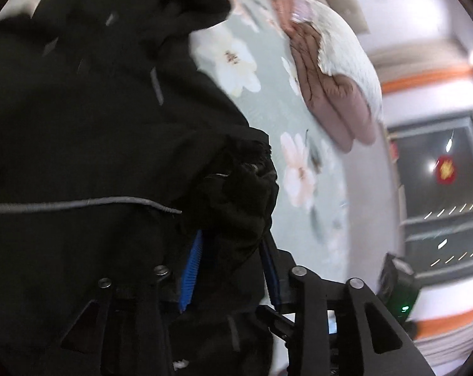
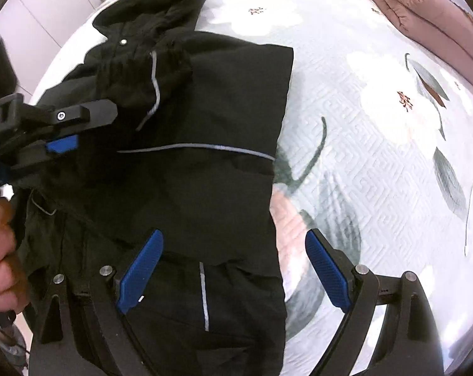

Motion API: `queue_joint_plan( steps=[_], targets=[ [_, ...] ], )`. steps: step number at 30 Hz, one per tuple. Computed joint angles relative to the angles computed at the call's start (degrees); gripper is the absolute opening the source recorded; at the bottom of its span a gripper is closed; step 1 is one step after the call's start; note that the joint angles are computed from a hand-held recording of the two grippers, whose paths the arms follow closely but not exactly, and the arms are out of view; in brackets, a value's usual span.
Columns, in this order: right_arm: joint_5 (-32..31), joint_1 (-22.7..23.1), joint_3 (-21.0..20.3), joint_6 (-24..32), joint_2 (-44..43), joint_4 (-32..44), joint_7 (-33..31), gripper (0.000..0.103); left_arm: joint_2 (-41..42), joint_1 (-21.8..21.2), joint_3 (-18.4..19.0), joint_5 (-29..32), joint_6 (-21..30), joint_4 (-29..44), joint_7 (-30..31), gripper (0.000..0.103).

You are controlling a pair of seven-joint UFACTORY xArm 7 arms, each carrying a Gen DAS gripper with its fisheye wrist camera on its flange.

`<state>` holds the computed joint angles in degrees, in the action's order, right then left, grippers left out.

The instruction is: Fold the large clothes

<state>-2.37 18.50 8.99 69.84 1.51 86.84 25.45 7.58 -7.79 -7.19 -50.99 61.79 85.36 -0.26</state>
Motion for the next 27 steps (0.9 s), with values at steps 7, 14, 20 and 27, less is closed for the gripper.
queue_joint_plan(
  steps=[7,14,20,27],
  targets=[
    [8.2,-1.8,-1.0,-5.8,0.5,1.7,-7.0,0.093,-5.4,1.0,1.2,-5.7,3.7,-3.0,1.5,0.062],
    [16.7,-2.7,-0.9,-10.1,9.5,7.5,-6.2,0.092,-12.6,0.6,3.5,13.5,0.9,-5.5,-7.2,0.062],
    [26.6,-4.4,0.5,-13.2,11.9,7.6,-8.4,0.03,-17.3,2.9,4.4,34.0,-1.2,-7.1,-16.5,0.062],
    [8.6,-2.6,-2.1,-9.4,5.3,5.8,-5.4,0.032,-14.1,4.0,4.5,49.0,0.3,-7.7,-16.7,0.062]
  ],
)
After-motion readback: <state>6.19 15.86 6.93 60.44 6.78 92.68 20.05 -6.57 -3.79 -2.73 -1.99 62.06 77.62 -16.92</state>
